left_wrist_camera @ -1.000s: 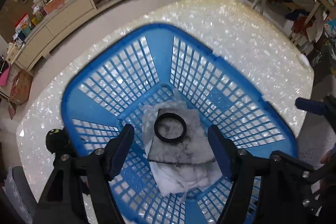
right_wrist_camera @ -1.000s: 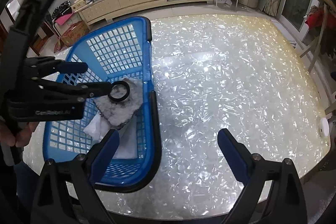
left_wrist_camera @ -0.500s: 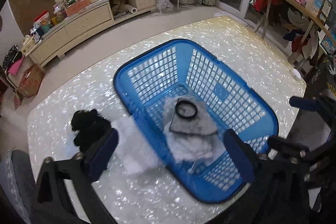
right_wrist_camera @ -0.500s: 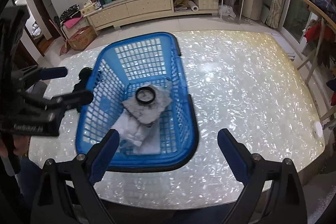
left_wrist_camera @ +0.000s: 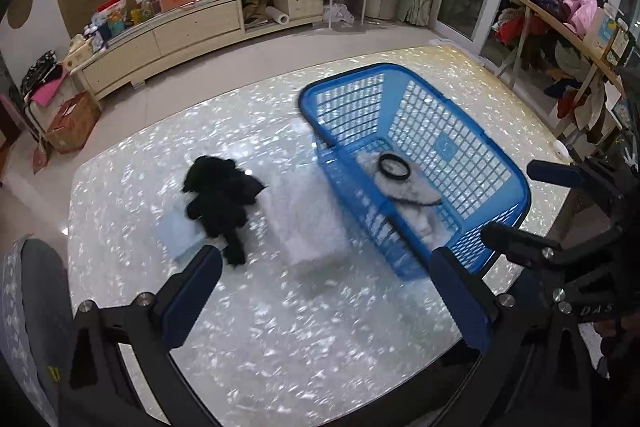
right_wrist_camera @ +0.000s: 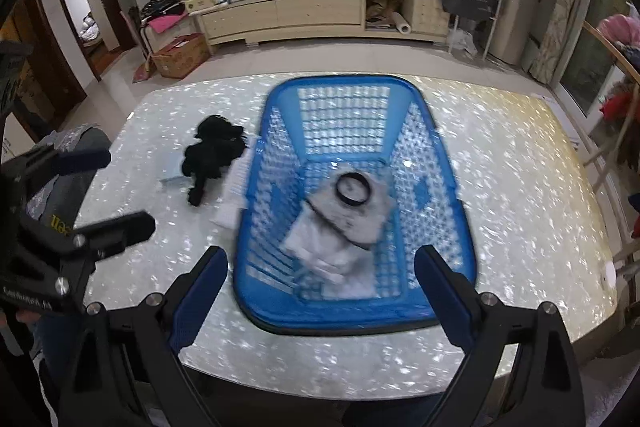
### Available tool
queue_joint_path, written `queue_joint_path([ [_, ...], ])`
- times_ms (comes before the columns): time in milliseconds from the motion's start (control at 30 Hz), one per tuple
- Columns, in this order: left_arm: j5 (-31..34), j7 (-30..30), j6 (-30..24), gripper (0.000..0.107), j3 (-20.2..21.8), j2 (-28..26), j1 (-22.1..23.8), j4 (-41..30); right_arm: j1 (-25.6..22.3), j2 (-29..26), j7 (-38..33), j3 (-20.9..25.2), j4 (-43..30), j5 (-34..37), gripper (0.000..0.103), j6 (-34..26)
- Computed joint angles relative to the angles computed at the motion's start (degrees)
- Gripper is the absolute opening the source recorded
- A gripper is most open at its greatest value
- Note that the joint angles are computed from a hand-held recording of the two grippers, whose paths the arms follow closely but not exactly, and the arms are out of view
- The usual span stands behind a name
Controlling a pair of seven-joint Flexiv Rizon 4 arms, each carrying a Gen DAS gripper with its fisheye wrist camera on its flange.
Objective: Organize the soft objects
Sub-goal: 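Move the right gripper to the white waffle towel and grasp its edge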
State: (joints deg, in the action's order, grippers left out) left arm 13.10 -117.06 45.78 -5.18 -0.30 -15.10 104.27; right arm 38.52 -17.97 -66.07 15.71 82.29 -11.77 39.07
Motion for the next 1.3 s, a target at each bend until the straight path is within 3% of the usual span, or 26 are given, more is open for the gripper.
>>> queue_joint_path([
  [467, -0.6, -1.5, -0.8, 0.103, 1.9, 11.7, 5.2, 12.4, 5.3, -7.8, -6.3, 0.7, -9.0, -0.1, 0.094, -3.0],
  [700, -1.3, -1.6, -1.5, 0.103, 1.9, 14.7, 7.9, 16.5, 8.1, -11.6, -9.4, 0.9, -13.3, 1.0, 0.090, -5.8],
  [1000, -2.5, -0.8, -1.0, 0.103, 2.5, 15.0, 10.5, 19.8, 10.5, -17.0, -12.1, 0.3, -19.7, 2.9, 0.088, -10.6],
  [1300, -4.9, 1.5, 2.3, 0.103, 4.0, 12.2, 11.8, 22.3, 12.5, -22.6, -13.7, -1.6, -26.0, 2.5, 0.077, -15.6],
])
